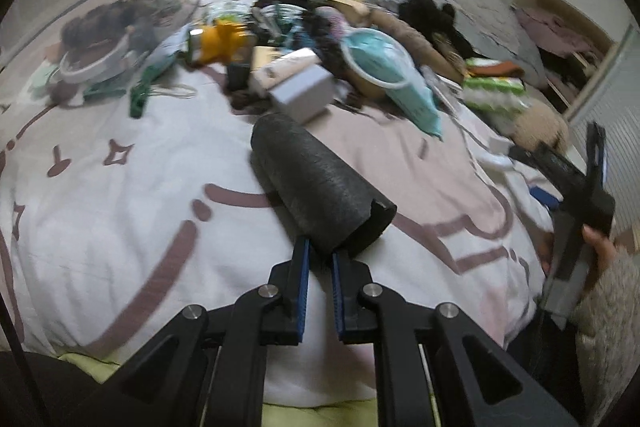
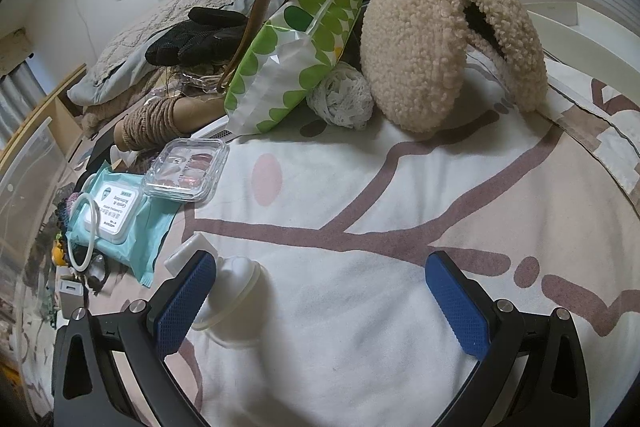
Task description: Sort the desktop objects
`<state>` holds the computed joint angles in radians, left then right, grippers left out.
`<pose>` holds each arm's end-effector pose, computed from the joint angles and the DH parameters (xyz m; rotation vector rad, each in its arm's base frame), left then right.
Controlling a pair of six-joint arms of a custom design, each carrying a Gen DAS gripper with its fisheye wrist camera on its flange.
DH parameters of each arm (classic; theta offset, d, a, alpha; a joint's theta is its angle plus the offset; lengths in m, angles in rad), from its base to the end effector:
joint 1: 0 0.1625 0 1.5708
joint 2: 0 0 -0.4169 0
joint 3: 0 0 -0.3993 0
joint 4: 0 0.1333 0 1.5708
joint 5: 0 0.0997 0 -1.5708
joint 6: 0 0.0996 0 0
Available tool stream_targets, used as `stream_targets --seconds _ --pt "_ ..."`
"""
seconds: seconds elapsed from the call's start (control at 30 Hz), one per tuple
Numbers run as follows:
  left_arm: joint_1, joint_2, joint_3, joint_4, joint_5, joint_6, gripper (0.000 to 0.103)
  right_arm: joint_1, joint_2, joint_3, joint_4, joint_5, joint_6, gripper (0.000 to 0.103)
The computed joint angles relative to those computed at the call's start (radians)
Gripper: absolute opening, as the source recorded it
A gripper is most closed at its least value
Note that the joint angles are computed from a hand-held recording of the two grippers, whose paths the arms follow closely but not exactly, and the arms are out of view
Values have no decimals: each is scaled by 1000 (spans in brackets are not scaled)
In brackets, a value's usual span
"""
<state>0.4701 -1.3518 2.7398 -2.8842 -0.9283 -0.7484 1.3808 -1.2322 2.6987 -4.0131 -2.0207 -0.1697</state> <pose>-0.1414 -0.2883 0.0898 0.4921 2.5785 -0.6384 0.0298 -0.3216 0.1909 -0.3045 -2.3109 1.1134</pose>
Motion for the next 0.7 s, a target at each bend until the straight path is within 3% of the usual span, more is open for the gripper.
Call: stream_targets --seconds 0.23,0.4,0.53,0.7 --pt "-41 69 -3 -84 -73 130 14 -11 -13 11 5 20 3 103" --pt "-54 68 -15 -20 -53 111 16 -15 -13 15 -3 28 0 103" --pt "-65 46 -21 82 3 31 34 -15 -11 15 -6 28 -1 103" --pt "-49 11 -22 144 66 -45 39 -24 -13 16 -6 41 0 103"
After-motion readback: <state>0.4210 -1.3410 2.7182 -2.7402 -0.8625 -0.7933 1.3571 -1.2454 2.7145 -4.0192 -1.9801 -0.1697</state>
